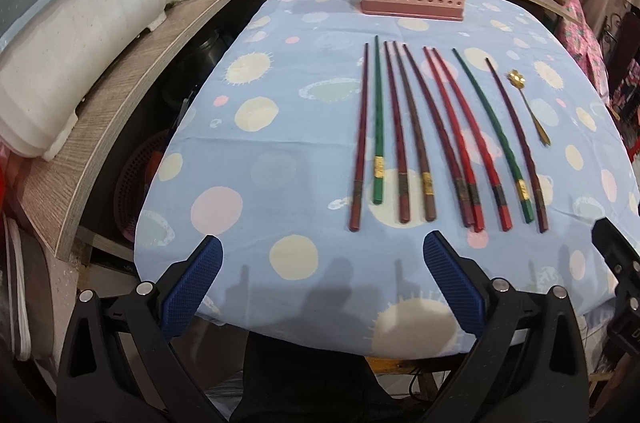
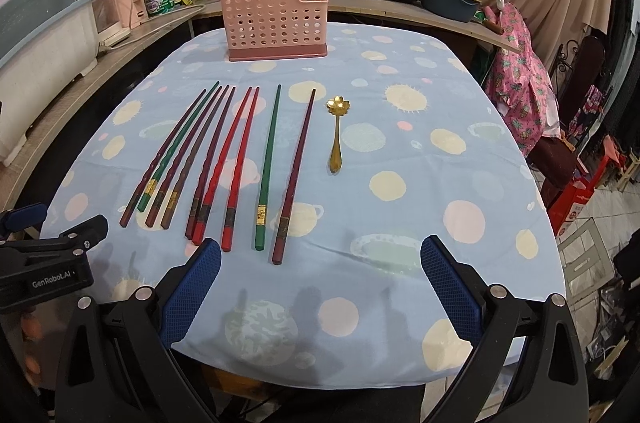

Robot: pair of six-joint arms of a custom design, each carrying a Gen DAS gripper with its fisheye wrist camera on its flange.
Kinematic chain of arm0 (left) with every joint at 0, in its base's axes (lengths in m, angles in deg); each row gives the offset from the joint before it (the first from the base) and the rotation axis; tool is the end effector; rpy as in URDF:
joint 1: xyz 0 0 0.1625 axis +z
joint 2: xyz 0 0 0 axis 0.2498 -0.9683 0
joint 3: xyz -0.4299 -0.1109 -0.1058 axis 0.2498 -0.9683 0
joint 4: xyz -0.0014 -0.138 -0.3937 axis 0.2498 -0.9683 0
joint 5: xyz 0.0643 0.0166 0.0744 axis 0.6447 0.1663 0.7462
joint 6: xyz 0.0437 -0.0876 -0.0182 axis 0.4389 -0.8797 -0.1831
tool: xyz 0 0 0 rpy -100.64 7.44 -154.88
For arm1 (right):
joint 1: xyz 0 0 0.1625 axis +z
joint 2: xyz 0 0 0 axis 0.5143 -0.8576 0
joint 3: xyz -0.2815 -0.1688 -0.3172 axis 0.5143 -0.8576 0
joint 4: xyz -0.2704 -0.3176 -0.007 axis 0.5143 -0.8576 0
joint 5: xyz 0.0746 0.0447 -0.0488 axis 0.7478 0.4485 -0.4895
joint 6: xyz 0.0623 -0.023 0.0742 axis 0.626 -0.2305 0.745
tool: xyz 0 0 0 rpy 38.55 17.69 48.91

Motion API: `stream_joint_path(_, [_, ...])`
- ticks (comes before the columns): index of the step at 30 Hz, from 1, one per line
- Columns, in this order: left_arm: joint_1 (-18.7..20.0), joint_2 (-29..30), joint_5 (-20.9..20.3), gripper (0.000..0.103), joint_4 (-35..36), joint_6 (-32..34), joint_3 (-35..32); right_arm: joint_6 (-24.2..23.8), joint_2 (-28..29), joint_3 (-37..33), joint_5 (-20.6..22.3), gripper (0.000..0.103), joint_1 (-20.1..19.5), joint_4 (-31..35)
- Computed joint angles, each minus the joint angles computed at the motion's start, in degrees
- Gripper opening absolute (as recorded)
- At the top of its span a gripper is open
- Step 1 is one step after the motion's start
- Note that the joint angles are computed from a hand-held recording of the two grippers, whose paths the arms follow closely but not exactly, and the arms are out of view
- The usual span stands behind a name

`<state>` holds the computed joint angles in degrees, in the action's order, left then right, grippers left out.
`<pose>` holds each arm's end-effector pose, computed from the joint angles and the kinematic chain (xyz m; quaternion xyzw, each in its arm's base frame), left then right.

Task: Organize utensils
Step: 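Grasp the outermost dark red chopstick with the left tool while the right tool grasps the gold spoon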

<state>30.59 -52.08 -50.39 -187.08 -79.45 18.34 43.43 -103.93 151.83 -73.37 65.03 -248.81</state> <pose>-0.3395 -0.6451 0.0715 0.1352 0.8729 -0.2419 0.4015 0.1298 -0.5990 0.2888 0.0899 -0.8541 0.3320 0.3902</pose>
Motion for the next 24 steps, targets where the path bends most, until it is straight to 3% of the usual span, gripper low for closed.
stream_joint_path(12, [3.88, 3.07, -0.96, 0.092, -3.16, 4.75, -3.9, 0.7, 1.01, -2.34, -0.02, 0.096, -1.28, 2.35])
stream_joint_path(24, [5.72, 4.15, -2.95, 0.071, -1.83, 4.75, -5.61, 0.63, 1.87, -5.27, 1.41, 0.096, -2.58, 3.66])
